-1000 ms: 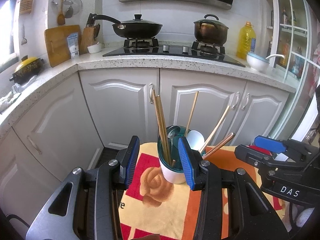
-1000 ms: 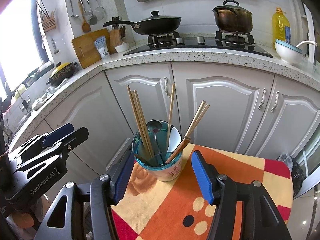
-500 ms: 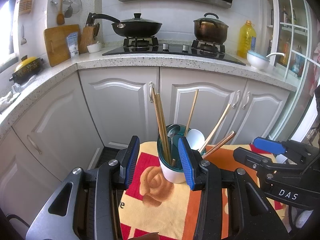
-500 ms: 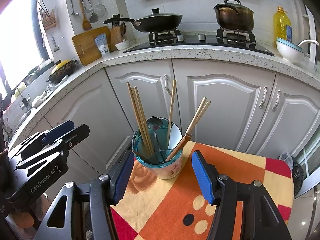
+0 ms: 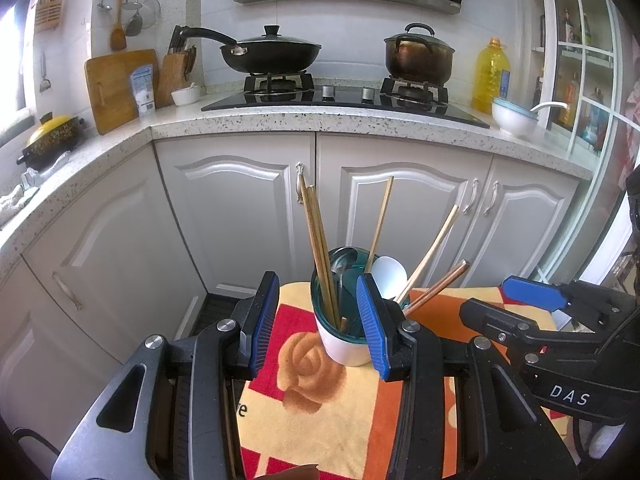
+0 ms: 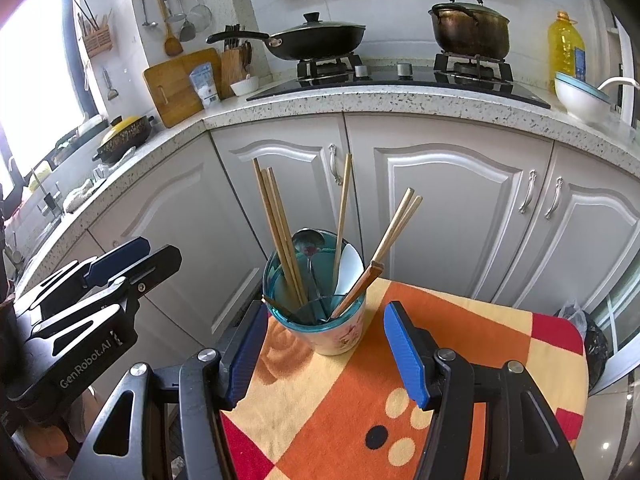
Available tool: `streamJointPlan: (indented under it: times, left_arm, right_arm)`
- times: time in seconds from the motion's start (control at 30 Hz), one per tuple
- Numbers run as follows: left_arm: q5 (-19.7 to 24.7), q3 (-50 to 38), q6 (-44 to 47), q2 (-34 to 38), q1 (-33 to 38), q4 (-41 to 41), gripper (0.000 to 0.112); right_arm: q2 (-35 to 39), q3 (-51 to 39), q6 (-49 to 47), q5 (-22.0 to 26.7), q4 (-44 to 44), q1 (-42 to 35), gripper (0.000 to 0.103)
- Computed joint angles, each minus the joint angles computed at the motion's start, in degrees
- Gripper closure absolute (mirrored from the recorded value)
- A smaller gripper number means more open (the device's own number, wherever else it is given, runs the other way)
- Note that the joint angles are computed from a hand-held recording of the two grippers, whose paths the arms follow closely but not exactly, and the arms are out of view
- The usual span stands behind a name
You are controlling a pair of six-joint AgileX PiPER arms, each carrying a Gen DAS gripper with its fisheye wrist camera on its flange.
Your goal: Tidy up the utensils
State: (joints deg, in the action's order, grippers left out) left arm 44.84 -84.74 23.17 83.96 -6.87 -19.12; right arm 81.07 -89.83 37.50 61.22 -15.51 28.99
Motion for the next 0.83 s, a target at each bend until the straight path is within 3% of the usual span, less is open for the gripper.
streamJointPlan:
  times: [0.83]
  left_arm:
    - [-0.03, 0.39, 1.41, 1.27, -0.9, -1.76, 0.073]
  right_arm:
    - [-0.26, 1.48, -1.36, -0.28, 1.98, -1.34, 0.044]
